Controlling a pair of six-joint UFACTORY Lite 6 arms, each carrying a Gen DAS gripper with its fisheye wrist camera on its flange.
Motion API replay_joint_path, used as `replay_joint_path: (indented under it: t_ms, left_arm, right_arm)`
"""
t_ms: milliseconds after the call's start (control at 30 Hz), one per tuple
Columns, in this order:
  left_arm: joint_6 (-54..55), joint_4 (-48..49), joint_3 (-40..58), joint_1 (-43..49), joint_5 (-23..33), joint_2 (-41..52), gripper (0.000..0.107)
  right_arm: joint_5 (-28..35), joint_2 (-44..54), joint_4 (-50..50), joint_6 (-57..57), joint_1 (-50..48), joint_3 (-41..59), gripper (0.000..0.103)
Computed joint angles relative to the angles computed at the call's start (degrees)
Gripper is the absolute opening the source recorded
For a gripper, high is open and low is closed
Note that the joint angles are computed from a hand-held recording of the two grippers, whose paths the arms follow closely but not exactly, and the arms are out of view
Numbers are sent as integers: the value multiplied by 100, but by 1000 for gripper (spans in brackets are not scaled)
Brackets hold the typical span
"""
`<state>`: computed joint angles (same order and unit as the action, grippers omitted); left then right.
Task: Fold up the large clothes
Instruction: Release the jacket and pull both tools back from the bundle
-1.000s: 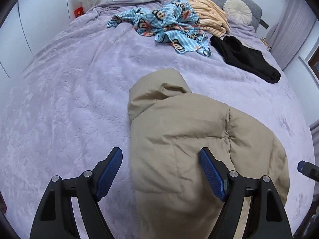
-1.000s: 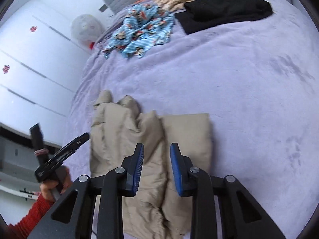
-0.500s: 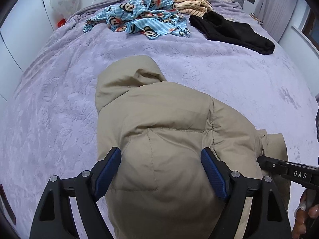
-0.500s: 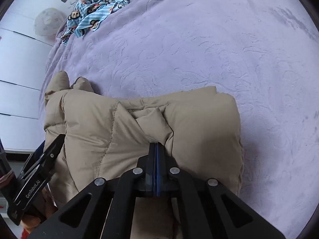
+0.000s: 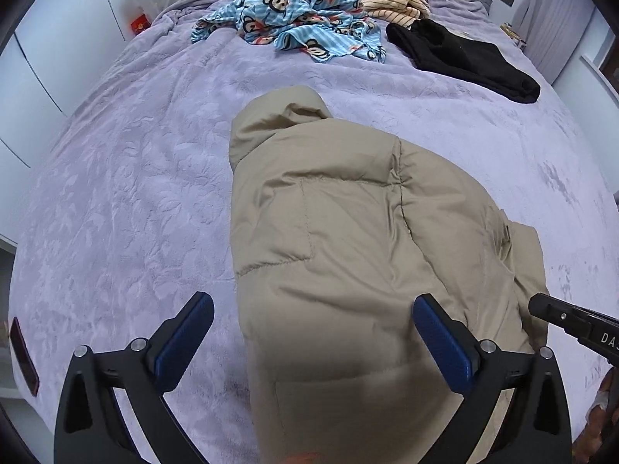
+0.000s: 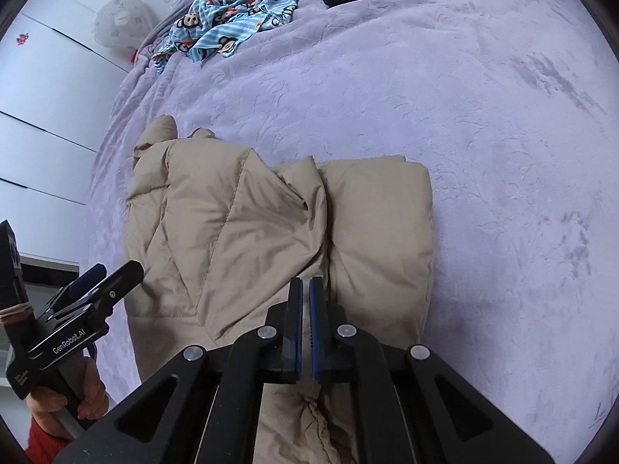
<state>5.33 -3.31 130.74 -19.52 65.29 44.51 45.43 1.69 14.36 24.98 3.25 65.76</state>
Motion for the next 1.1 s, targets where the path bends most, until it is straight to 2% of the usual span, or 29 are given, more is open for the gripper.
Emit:
replay_joint_path:
  t_ms: [167,367,500,700,867,1100]
  left_arm:
    - [20,27,-1089,60,-184,-780,103]
    - [76,236,-2832,133,-710,-2044,103]
    - [190,288,-3592,224,-851,-2610,103]
    - [313,196,-4021,368,-767,-3014,103]
    - [141,180,-4045,368,-588,-3241,103]
    - [-438,337,-4231,166,-412,-3768,103]
  right_arm:
    - [111,-397,-19,364,209,-209,4]
    - [349,-917,-440,1141,823,-505,4]
    - [532,-1224,-267,1269,1101,-848,4]
    - [638,-1650,-116,1598,1336,-1421,4]
    - [887,-1963,-256,1853,1422,-1392,4]
    - [1240,-2249,-287,1626,1373,-1170,4]
